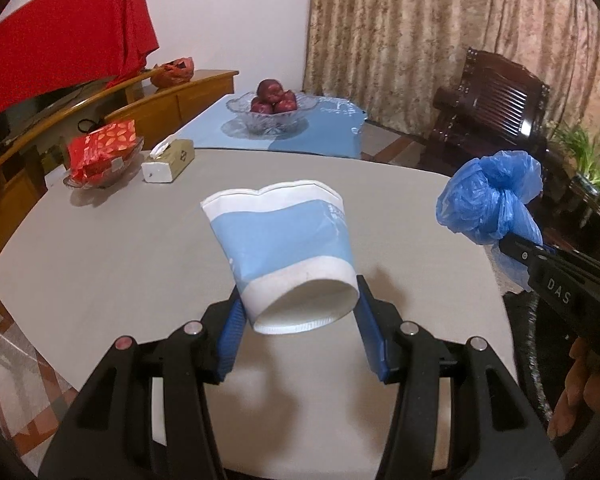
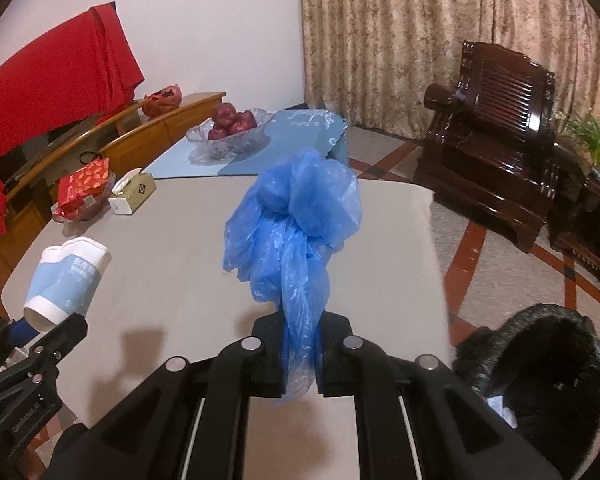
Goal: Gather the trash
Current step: 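Carry the blue bag and paper cup over the black bin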
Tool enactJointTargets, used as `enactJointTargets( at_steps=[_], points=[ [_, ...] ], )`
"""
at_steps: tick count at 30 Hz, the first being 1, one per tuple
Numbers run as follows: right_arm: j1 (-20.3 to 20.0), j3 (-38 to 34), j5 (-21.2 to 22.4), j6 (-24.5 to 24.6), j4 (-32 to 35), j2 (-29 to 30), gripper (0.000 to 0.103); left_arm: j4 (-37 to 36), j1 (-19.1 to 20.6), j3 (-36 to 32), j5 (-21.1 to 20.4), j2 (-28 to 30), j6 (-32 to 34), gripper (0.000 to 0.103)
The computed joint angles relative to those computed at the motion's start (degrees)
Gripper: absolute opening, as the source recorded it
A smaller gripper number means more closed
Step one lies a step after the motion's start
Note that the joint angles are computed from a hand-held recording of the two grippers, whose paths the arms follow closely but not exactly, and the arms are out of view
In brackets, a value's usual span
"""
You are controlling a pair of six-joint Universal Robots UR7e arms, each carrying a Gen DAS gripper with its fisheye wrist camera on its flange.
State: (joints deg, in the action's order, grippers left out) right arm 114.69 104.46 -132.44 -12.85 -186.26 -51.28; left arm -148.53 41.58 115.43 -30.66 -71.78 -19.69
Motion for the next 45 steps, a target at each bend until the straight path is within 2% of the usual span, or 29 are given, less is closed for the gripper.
enactJointTargets(
  at_steps=[6, 11, 22, 33, 45],
  points=[
    [0.7, 5.1, -2.1, 0.3, -1.2, -5.1, 0.01, 3.4, -3.7, 1.5, -1.0, 0.0, -3.8, 0.05],
    [0.2, 9.8, -3.0, 1.4, -0.4, -10.8, 0.009, 5.5, -6.3, 2.3, -4.1, 0.8, -7.0, 0.05],
    [-2.7, 18.9, -6.7, -0.8, -1.2, -22.3, 0.009, 3.4, -11.7, 1.7, -10.4, 8.8, -9.7, 0.05],
    [-11.1, 24.6, -4.9, -4.1, -0.2, -31.3, 0.009, 0.7, -14.3, -2.8, -13.9, 19.8, -11.4, 0.05],
    [-22.3, 27.9, -1.2, -6.7, 2.2, -37.3, 0.009, 1.0, -13.9, -8.0, -17.7, 29.0, -9.7, 0.05]
  ],
)
